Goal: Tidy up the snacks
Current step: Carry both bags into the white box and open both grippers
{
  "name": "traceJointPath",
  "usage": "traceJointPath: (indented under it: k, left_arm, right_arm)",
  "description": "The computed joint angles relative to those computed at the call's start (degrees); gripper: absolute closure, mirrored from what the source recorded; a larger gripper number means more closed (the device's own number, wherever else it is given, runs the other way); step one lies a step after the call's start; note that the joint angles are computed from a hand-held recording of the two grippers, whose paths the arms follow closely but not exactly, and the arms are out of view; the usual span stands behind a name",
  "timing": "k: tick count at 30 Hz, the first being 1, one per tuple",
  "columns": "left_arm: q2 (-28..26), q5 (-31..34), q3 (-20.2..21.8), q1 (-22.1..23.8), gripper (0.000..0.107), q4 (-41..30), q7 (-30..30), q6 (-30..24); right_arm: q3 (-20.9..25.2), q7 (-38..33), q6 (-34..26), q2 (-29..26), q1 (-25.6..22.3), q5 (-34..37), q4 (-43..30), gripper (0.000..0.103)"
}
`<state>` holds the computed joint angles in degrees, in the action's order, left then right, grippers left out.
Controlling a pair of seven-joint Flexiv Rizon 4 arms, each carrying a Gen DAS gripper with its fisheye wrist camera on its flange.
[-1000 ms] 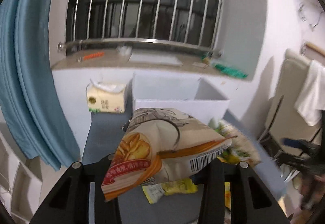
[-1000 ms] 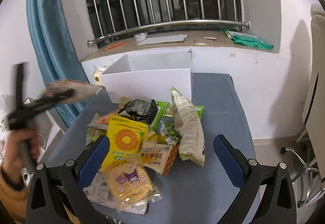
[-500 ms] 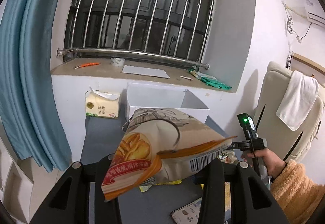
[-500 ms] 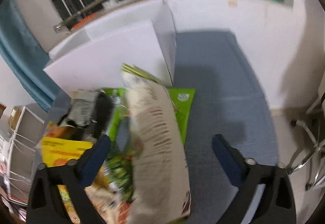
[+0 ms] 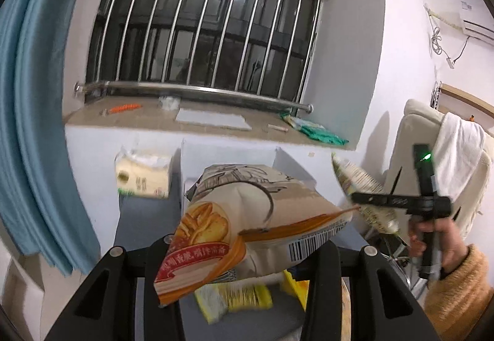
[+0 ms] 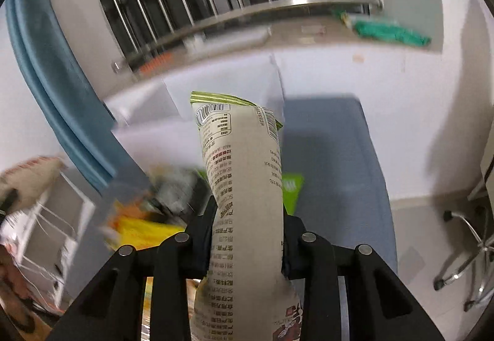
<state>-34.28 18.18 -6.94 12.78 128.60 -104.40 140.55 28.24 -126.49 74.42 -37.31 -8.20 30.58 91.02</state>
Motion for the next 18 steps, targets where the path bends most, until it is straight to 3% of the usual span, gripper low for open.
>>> traceJointPath:
  k: [3,11,13,16,18]
  left_arm:
    - [-1.4,-0.9,-1.7,0.5,0.062,-7.8,0.9,-6.1]
    - [-10.7,-11.3,-3.5,-2.2,0.062,-31.9,11.7,-27.4]
    - [-13.2,-14.3,-1.5,-4.5,0.062,-36.5,15.0,-29.9]
    - [-16.0,-15.9,-3.2,-4.0,0.061,-40.8,18.7,-32.6]
    - [-17.3,-19.5,0.0,-6.9,0.058,-43.4,20.7,-35.6]
  right_arm:
    - [-1.0,2.5,-0.2,-0.5,2.5,-0.8,-4.1,0.067]
    - [-16.7,24.8,-8.1,-10.4,18.5,-19.2,-22.1,0.067]
    - [-17.0,27.7,-12.5,-14.4,19.1,-22.3,-28.2,0.067]
    - [-18.1,30.3,-14.8,-18.4,20.4,-26.1,-33.8,0.067]
    - [-18.4,31.7,-17.2,-20.9,21.0,-28.1,-37.6,0.065]
